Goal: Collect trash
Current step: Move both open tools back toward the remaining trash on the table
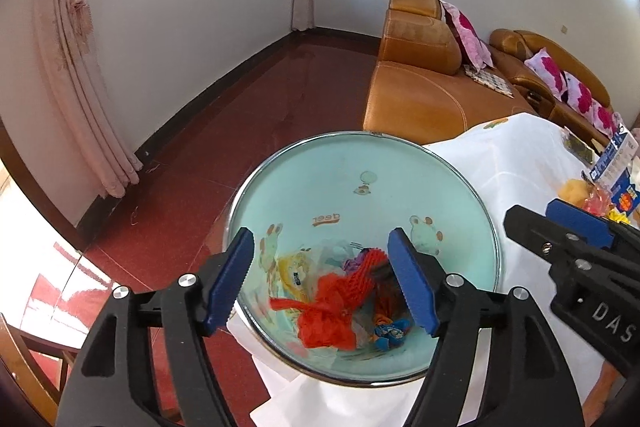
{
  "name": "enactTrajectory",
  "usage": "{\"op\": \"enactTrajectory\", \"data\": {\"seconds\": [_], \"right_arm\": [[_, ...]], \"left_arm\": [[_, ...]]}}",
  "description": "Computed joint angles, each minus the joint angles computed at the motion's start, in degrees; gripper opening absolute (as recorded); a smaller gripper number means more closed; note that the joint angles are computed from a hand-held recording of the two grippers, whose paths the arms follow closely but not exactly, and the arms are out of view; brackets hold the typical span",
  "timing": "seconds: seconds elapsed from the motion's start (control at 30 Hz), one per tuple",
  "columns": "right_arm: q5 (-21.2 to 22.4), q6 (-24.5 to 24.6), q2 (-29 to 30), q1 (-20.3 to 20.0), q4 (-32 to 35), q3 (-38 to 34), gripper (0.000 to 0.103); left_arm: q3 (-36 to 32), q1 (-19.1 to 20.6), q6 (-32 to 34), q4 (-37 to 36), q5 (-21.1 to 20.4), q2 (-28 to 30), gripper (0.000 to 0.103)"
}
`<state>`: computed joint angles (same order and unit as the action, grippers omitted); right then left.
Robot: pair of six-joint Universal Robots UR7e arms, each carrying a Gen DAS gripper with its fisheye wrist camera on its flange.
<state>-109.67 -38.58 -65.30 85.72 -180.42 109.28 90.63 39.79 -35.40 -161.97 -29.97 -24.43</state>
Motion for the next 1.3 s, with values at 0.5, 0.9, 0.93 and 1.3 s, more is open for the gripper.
{"op": "enactTrajectory", "data": {"seconds": [0.5,0.9,0.93,1.3], "right_arm": [[-0.78,0.08,-4.67,-1.9,-5.89,3.64,0.067],[-0.19,1.16,-10.72,-6.63,-8.92,6.76,0.072],[0.08,1.41,-11.42,-7.3,-8.91,6.98,0.072],[2.08,3.55,-16.49,-14.32,-8.82,8.01,0.076]], "left_arm": [[2.33,-2.47,-5.37,3.88,2.17,-1.79,0.079],[-1.88,-5.24,-5.29,7.42,1.09,1.38,0.088],[-2.3,-5.53,-5.25,7.81,1.11,1.81,0.089],[-8.15,-7.05,-3.79,11.63,-0.6,6.38,0.096]]}}
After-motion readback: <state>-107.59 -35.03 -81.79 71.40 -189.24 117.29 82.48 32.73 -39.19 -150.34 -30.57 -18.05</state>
